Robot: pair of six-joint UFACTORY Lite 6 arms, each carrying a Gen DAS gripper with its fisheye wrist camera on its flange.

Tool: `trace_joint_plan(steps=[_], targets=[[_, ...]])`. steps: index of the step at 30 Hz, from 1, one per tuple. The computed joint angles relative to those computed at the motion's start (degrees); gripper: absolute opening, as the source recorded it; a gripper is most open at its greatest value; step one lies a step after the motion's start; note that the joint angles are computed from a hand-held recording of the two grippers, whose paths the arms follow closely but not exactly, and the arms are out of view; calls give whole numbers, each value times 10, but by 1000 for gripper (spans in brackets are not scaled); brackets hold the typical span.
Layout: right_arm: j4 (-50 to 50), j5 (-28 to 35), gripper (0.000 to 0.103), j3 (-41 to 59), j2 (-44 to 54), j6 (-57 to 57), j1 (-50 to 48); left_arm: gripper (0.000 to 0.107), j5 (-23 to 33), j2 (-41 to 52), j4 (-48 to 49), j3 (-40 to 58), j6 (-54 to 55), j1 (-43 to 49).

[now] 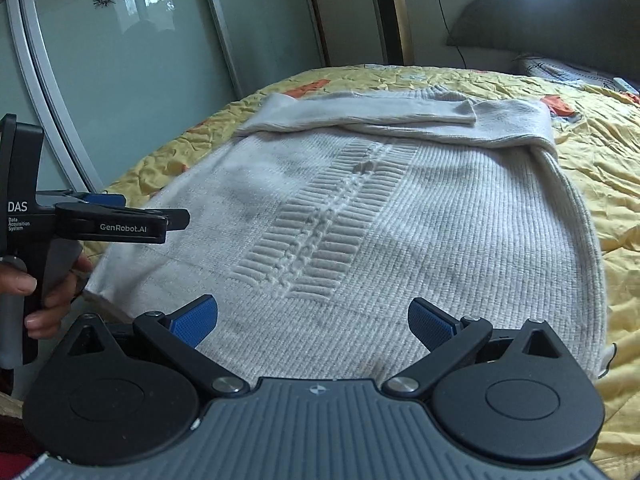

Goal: Fold small clothes
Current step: 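Move both open grippers toward the cardigan hem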

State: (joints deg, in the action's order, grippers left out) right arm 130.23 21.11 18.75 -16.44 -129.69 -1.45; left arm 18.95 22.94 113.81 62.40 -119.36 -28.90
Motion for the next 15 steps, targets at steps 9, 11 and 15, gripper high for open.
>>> trace_joint_plan(steps=[9, 11, 15], targets=[[-66, 36, 102, -7, -2, 51, -23, 103, -4, -5, -7, -5, 5, 5], [-58, 33, 103, -6, 0, 47, -19, 103, -6, -6, -6, -5, 4, 6], [-67, 42, 103, -7, 2, 55, -29, 103, -20, -16, 22, -16, -20, 13]])
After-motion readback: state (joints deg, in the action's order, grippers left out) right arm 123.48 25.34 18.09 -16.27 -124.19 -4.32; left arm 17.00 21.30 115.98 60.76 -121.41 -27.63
